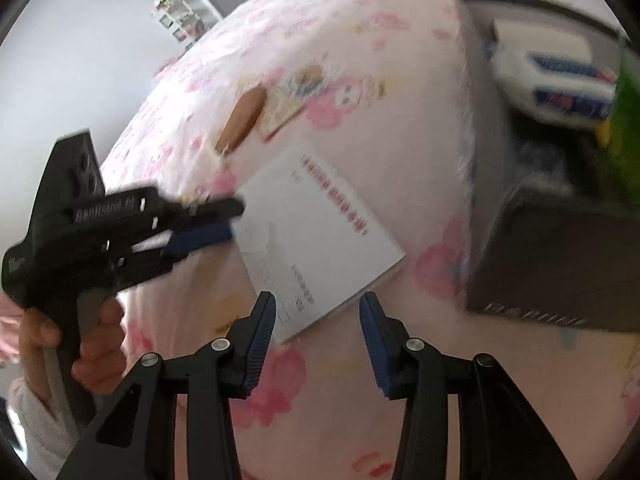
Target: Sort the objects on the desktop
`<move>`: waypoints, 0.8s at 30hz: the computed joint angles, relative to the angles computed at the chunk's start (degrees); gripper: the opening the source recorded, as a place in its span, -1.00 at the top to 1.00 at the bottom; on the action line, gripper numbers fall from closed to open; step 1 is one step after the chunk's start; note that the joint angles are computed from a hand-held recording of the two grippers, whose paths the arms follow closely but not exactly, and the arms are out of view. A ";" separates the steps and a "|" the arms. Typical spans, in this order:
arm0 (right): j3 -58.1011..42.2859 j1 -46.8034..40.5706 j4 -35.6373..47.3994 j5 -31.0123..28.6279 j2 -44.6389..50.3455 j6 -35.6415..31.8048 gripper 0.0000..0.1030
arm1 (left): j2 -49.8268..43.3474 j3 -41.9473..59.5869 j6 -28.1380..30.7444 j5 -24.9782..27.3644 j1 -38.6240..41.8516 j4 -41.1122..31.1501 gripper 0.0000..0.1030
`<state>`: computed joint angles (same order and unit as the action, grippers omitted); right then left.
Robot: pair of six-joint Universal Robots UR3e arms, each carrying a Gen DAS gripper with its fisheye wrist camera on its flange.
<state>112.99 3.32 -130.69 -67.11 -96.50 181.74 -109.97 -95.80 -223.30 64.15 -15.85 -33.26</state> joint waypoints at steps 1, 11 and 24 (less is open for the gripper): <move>-0.04 0.21 -0.86 -1.57 0.33 0.94 0.23 | -0.67 0.64 0.76 -0.86 -0.29 -0.87 0.34; -0.92 0.34 -1.90 -2.56 2.61 1.59 0.23 | -2.34 3.68 2.36 0.26 -0.95 -2.65 0.85; -10.21 9.55 -2.88 -15.32 10.89 4.29 -0.26 | -0.44 0.34 2.54 -0.26 0.79 -2.76 0.85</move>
<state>102.78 12.87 -133.57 -82.43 -85.61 186.03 -110.40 -95.47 -220.76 63.90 -15.06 -36.02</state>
